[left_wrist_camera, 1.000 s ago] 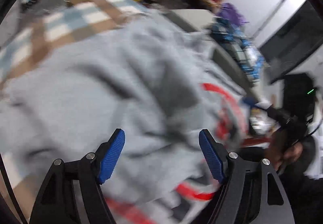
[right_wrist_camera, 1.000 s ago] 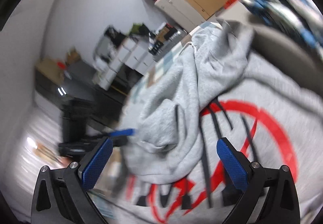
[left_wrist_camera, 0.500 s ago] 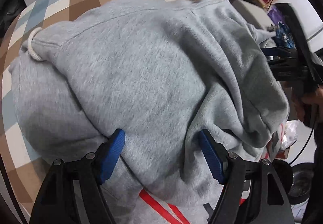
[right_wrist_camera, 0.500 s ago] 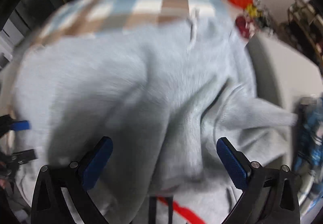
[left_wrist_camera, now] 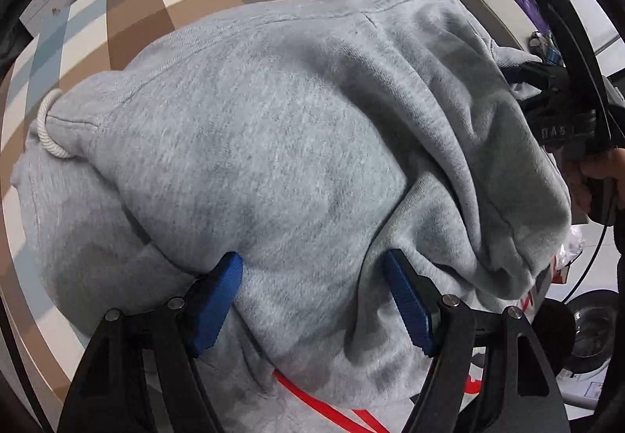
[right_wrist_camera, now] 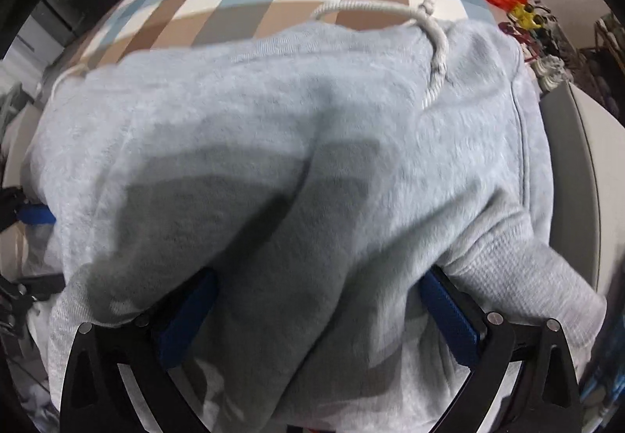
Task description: Fold large clothes
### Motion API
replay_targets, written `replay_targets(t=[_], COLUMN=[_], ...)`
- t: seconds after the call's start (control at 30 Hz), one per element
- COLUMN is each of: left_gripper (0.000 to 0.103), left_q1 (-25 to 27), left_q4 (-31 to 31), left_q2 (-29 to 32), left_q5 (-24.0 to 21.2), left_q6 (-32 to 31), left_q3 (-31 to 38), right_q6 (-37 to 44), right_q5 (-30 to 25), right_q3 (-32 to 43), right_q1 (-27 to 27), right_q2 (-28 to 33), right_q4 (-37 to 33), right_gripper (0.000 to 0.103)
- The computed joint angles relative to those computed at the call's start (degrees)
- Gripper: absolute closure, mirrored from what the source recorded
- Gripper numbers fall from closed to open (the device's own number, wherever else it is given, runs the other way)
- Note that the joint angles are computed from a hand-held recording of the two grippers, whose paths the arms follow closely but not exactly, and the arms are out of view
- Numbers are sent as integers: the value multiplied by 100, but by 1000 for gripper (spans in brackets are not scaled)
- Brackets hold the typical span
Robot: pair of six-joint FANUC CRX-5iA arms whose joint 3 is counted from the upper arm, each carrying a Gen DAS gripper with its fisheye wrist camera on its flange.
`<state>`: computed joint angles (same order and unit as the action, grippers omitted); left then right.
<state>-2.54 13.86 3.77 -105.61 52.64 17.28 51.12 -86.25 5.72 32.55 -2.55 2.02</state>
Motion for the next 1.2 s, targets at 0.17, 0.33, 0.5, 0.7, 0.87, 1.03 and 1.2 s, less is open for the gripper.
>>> replay_targets(t=[0.17,0.33,0.5,0.7,0.87,1.03,1.2], left_gripper=[31,31,31,30,29,29,29], left_q1=[-129,-377,-553,-574,-296,85,921], left_q4=[-55,-344,-504,-535,-332,-535,-471], left_q2=[279,376,895,1258,869,-44,-1096], left_q5=[93,637,772,1197,1645,2006,2189], left_q6=[77,121,283,398,68,-636,-1466], left_q3=[186,207,670,856,113,-922,-1947], right_q6=[-271,-73,-55,-104,-118,-185,-995], right_q5=[248,203,268,475,832,712,617], right_q3=[113,441,644,676,291,-146,-1122], right_q1=[-33,-246,-385,-427,-362,-264,481], right_q2=[293,592,844,934,677,39,-1188], right_q4=[435,370,400,547,677,423,719], right_gripper=[0,0,0,0,0,0,0])
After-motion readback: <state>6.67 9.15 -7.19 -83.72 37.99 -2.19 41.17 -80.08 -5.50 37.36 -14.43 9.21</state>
